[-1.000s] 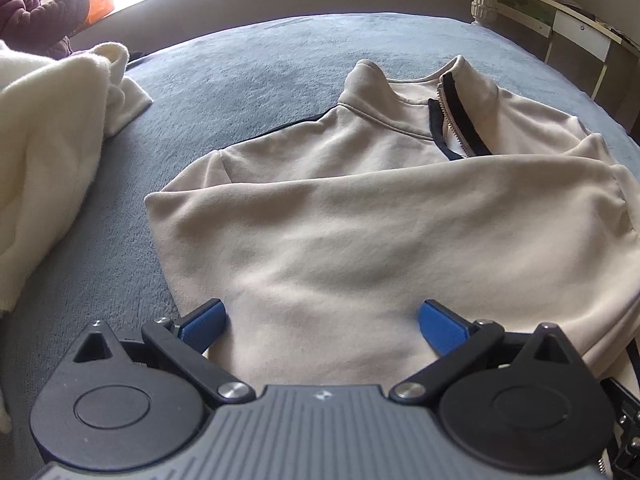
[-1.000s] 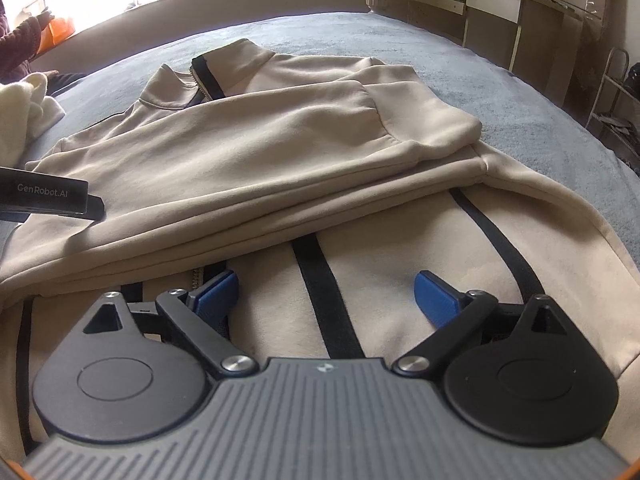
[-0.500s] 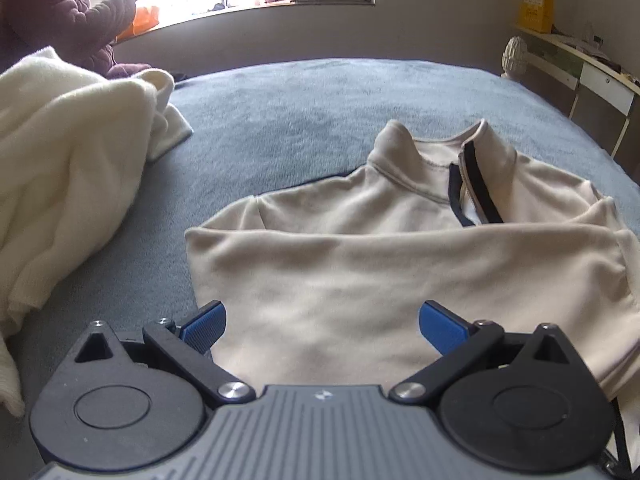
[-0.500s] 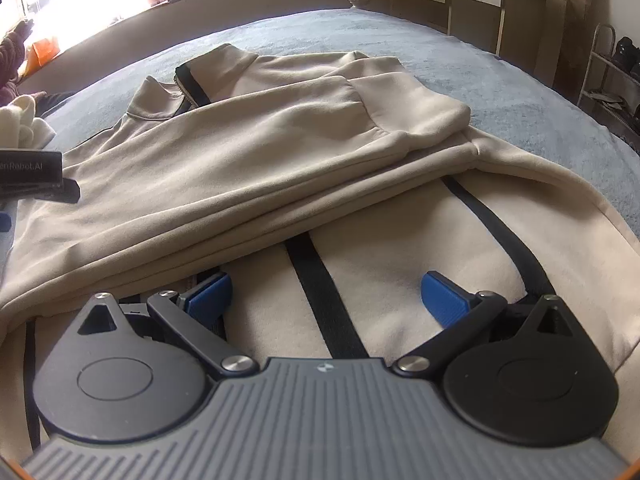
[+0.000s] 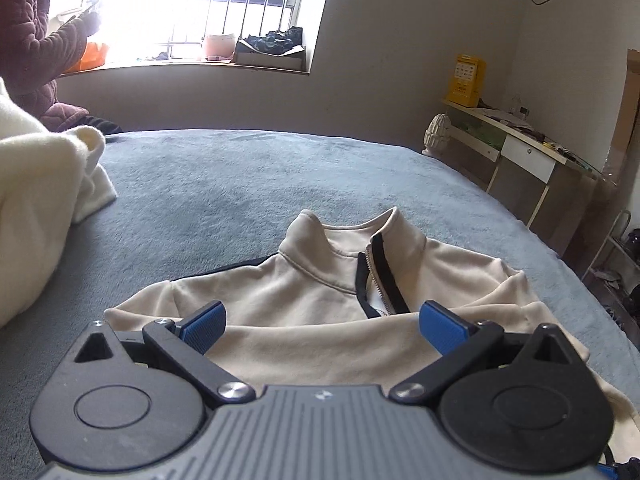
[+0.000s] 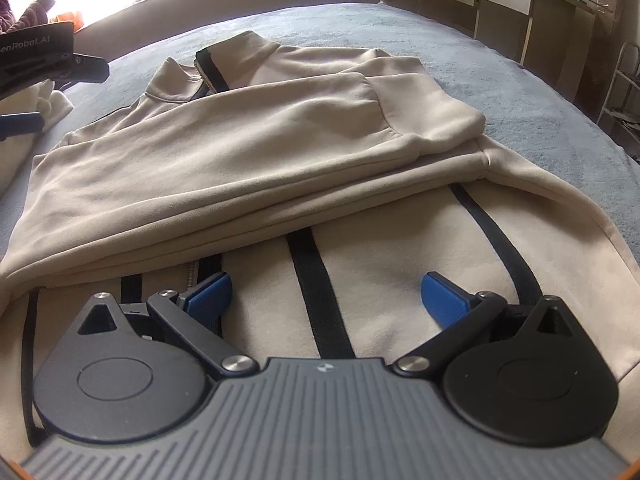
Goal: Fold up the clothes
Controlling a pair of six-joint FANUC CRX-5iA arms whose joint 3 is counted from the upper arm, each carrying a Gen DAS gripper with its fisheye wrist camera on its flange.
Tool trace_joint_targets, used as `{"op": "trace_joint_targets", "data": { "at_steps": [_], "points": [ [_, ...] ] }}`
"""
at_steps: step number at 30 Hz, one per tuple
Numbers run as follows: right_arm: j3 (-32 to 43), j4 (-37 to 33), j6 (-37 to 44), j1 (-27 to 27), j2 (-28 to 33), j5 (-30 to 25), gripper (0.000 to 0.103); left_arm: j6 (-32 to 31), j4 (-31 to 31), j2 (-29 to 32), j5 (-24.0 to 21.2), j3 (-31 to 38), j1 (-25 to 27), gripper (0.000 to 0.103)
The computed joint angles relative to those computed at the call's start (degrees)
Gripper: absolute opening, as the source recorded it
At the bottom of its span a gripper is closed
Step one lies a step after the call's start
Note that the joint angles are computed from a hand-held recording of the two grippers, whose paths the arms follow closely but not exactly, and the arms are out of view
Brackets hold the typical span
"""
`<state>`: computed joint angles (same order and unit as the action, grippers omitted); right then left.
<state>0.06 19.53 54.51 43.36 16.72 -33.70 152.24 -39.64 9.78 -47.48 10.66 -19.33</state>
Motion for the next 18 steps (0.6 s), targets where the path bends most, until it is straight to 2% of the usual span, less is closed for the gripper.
{"op": "trace_joint_targets", "data": {
  "at_steps": [2, 5, 7, 10, 15, 18],
  "points": [
    [0.9, -1.2, 0.5, -0.3, -0.4, -0.6, 0.102, -0.8, 1.1, -0.7, 3.3, -1.2, 1.0, 0.103],
    [-2.2, 5.1, -4.6, -0.4, -2.2, 5.1, 0.102, -3.6, 5.2, -2.0, 9.5, -4.1, 3.7, 0.103],
    [-3.9, 12.3, -9.5, -0.5, -2.4, 8.8, 0.101, -4.9, 6.3, -1.6, 9.2, -3.8, 4.3, 0.103],
    [-2.1, 17.1, -11.1, -0.8, -0.3, 12.2, 0.101, -6.9, 7.7, -0.9, 8.2, -3.3, 5.0, 0.103],
    [4.6, 18.2, -9.2, -0.7, 5.8, 14.1, 0.100, -9.9, 11.0, 0.4, 5.5, -2.6, 6.4, 0.103],
    [8.1, 16.8, -9.1, -0.7, 9.1, 14.6, 0.098, -10.1, 11.1, 1.5, 2.3, -1.4, 6.3, 0.103]
  ]
}}
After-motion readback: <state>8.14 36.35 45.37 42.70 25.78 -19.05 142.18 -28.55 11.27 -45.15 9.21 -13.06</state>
